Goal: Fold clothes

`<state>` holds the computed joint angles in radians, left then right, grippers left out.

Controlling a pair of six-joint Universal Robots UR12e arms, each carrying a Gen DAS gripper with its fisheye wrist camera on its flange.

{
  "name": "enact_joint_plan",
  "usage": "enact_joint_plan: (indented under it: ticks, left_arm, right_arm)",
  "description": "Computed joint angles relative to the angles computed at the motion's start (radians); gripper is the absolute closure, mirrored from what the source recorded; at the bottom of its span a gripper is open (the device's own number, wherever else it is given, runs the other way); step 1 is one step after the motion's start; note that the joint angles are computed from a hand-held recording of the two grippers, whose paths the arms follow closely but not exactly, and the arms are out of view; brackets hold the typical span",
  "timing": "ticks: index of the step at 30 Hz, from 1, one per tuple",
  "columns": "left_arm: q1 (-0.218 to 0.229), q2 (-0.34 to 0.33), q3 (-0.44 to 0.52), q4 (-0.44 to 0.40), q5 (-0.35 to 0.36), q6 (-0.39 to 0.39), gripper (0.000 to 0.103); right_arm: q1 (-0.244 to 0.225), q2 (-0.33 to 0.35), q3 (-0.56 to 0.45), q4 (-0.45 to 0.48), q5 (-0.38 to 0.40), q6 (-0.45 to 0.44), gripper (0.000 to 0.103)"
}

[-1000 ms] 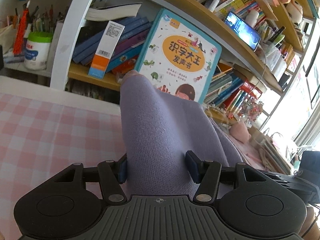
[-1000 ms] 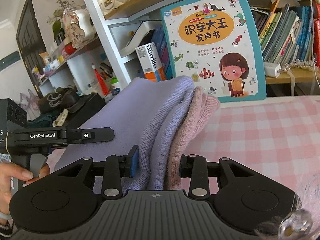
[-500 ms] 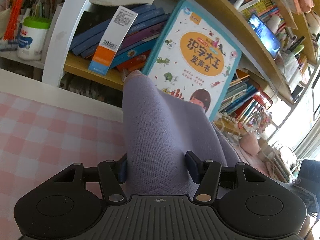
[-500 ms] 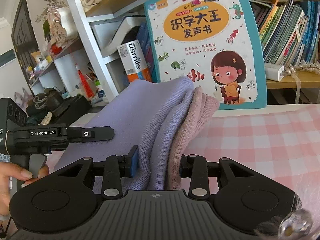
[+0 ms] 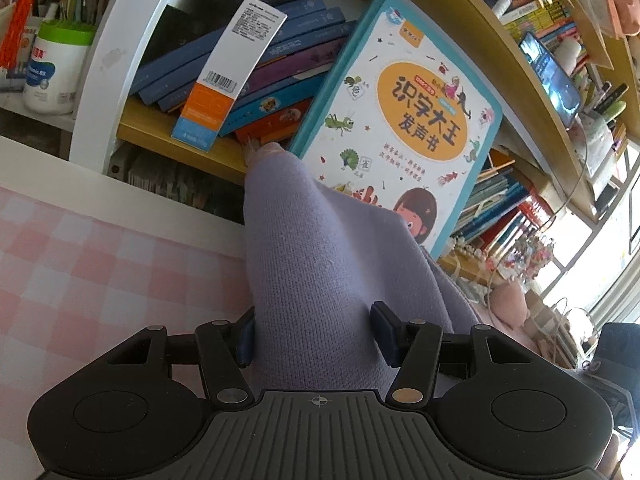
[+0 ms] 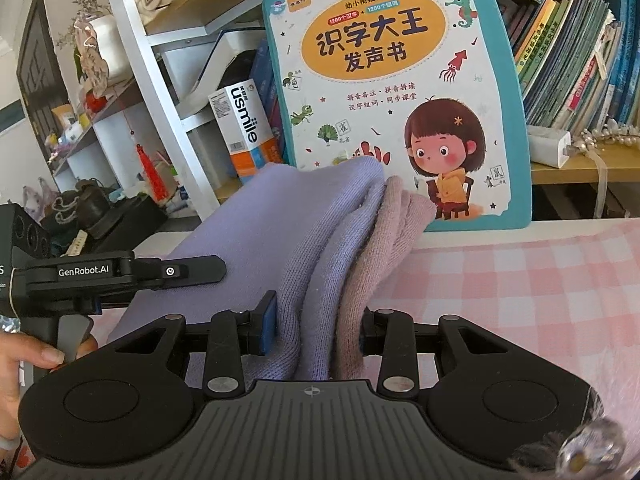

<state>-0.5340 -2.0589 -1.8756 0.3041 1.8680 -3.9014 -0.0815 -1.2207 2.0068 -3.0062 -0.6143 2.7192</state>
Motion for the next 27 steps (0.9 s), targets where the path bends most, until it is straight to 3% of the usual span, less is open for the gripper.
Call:
enact_joint_plan:
  ticks: [6, 13, 16, 18, 19, 22, 27]
  left_arm:
    - [0.011, -0.008, -0.005, 0.015, -0.021, -0.021, 0.047]
    - [0.020, -0.015, -0.017, 0.053, -0.046, -0.030, 0.044]
    - [0.015, -0.017, -0.020, 0.064, -0.025, -0.021, 0.038]
    - [0.001, -0.015, -0.021, 0.066, 0.032, 0.000, 0.035]
    - [-0.006, -0.014, -0.023, 0.077, 0.058, 0.013, 0.035]
    - [-0.031, -0.016, -0.025, 0.124, 0.140, 0.055, 0.020]
    - [-0.068, -0.021, -0.015, 0.174, 0.230, 0.121, 0.017]
  right_arm:
    - [0.002, 0.022, -0.022, 0.041, 0.007, 0.005, 0.067]
    - [-0.010, 0.043, -0.024, 0.044, 0.046, 0.085, 0.059]
    - [-0.008, 0.044, -0.016, -0.005, 0.031, 0.122, 0.047]
    - [-0.008, 0.042, -0.005, -0.052, 0.016, 0.147, 0.029]
    - [-0.011, 0.041, 0.003, -0.071, 0.024, 0.154, 0.029]
    - [-0.020, 0.031, 0.032, -0.130, 0.044, 0.164, 0.025]
    - [-0.011, 0.004, 0.090, -0.302, -0.038, 0.198, 0.024]
